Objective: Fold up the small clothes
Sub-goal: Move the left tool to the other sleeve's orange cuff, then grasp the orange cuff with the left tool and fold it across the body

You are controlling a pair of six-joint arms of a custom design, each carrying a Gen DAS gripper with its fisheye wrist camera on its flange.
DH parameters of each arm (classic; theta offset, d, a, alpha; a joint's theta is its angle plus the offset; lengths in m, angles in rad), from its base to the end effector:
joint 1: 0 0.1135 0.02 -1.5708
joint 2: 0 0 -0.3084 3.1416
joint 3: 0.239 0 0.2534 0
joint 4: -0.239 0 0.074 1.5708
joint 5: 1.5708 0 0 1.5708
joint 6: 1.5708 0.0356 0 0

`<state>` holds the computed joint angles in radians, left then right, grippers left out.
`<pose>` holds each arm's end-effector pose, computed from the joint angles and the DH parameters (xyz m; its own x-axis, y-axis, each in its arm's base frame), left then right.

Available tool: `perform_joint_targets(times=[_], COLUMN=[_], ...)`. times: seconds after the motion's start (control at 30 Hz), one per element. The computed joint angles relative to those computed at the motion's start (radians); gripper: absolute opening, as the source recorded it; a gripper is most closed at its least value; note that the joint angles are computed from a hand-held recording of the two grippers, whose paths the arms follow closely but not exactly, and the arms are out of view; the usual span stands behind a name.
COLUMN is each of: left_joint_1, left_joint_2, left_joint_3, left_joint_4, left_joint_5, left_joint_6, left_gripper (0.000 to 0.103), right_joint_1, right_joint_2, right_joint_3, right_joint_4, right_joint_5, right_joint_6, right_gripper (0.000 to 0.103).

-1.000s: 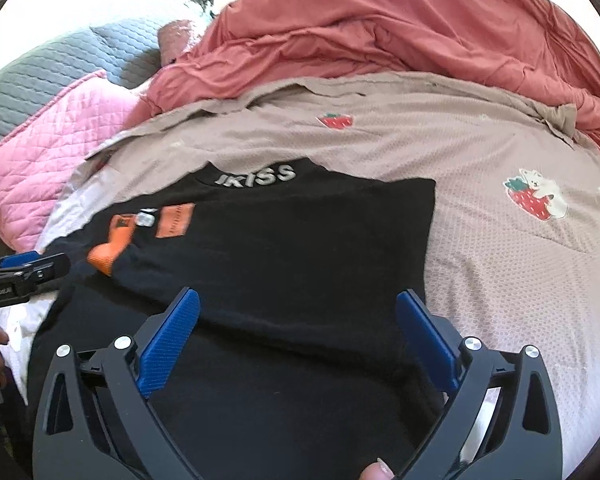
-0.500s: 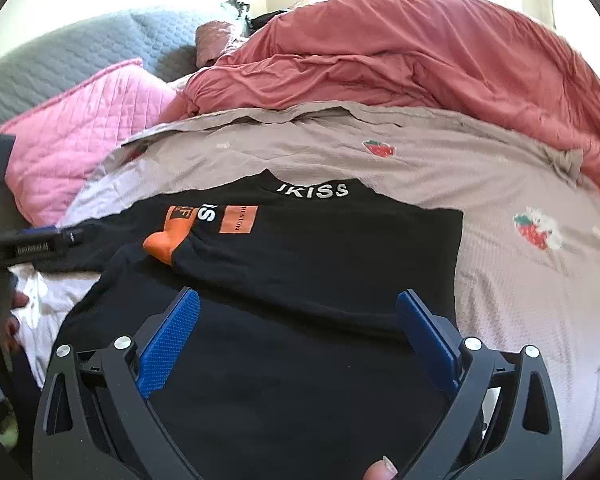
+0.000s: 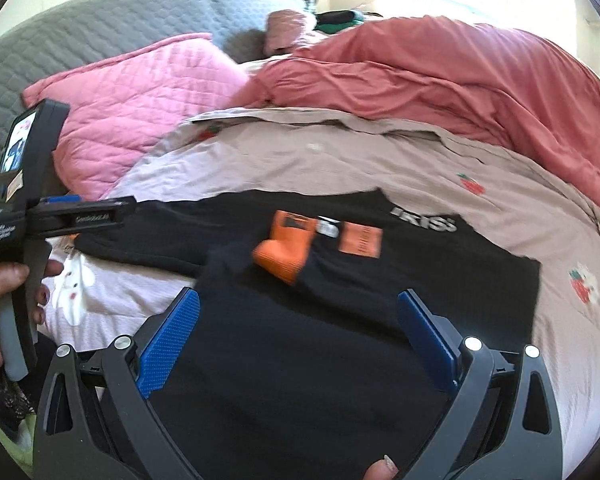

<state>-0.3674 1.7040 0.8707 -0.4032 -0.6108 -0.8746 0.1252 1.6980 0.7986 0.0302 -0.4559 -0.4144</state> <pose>0.2918 -0.0904 0.1798 -0.6564 -0.4209 -0.6261 -0.6004 0.7940 0.0957 0.3231 0.0565 0.1830 -0.5350 -0.4317 -0.7262 -0.6658 0.7446 0.0479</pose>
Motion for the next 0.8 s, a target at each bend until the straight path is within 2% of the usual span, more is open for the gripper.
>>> perform_joint_targets(times=[0.13,0.33,0.5,0.6,0.77,0.8], left_joint_1=[0.073,0.195,0.299,0.385,0.469,0.471], left_joint_2=[-0.043,-0.104,-0.122,-0.142,-0.105,-0.093], left_joint_3=[-0.053,-0.139,-0.195,-0.254,-0.308,-0.310], left_joint_4=[-0.004,0.038,0.020,0.085,0.239,0.262], left_joint_5=[-0.001,0.055,0.057,0.093,0.205,0.214], left_joint_6=[0.002,0.000,-0.055,-0.070,-0.076,-0.083], left_gripper=[0.093,0.093,0.093,0.093,0.093,0.087], right_joint_1=[0.073,0.164,0.221,0.234,0.234,0.230], right_joint_2=[-0.009,0.004,0.020,0.019,0.017,0.018], right_joint_3=[-0.002,0.027,0.052,0.050,0.025,0.020], right_joint_4=[0.007,0.003,0.007,0.009,0.009,0.010], right_joint_5=[0.038,0.105,0.147,0.143,0.144,0.144], right_joint_6=[0.034,0.072,0.090,0.117,0.129,0.131], right_gripper=[0.098,0.098,0.098,0.098,0.098,0.098])
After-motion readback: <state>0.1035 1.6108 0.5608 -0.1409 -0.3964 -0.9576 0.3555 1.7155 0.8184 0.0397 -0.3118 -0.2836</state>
